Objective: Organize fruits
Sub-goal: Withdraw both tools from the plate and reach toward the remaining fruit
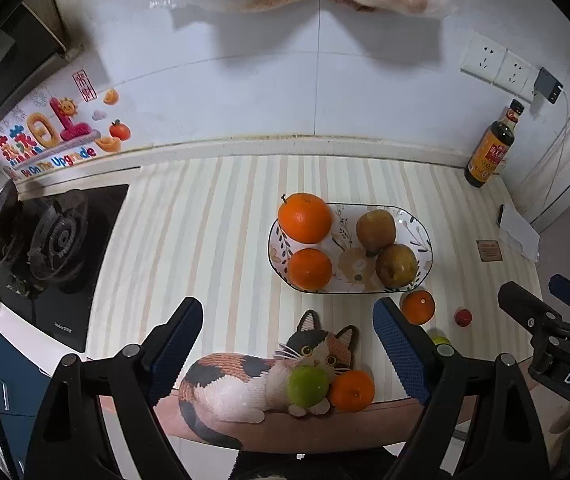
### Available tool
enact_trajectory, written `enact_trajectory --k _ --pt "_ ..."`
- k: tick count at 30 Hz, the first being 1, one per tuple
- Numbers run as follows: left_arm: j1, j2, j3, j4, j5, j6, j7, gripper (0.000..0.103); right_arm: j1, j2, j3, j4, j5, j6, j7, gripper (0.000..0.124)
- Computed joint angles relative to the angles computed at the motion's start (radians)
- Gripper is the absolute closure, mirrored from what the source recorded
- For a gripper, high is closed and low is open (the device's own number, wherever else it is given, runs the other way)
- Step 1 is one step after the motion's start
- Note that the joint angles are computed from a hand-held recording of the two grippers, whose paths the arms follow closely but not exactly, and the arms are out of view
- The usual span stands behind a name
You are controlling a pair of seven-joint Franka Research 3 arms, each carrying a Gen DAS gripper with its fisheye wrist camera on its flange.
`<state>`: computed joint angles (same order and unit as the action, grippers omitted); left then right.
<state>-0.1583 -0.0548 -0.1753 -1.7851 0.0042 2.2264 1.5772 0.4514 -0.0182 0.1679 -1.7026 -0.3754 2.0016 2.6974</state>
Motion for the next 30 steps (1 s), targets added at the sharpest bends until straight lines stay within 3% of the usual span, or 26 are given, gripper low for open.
enact_trajectory --k 8,13,16,18,25,30 --pt "-0.004 -0.066 0.008 -0.050 -0.029 0.033 0.007 0.016 0.014 -0.033 0.024 0.009 -0.032 -0.013 0.036 0.030" --pt "-0.003 -0.062 0.014 -0.058 -0.034 0.051 -0.007 0.016 0.003 -0.056 0.023 -0.025 -0.013 0.022 0.047 0.026" --pt "0.001 -0.033 0.013 -0.042 -0.025 0.035 -0.017 0.003 -0.017 -0.077 0.011 -0.078 0.037 0.069 0.038 0.026" --pt "0.005 -0.004 0.009 -0.031 -0.003 0.019 -0.033 0.003 -0.034 -0.085 0.001 -0.118 0.084 0.102 0.022 0.026" --pt "0.012 0.126 -0.007 0.028 -0.002 -0.136 -0.037 0.003 -0.087 -0.077 -0.030 -0.255 0.226 0.201 -0.039 0.026" --pt "0.003 0.237 -0.023 0.083 0.023 -0.262 -0.030 0.003 -0.111 -0.034 -0.056 -0.345 0.391 0.321 -0.134 0.026"
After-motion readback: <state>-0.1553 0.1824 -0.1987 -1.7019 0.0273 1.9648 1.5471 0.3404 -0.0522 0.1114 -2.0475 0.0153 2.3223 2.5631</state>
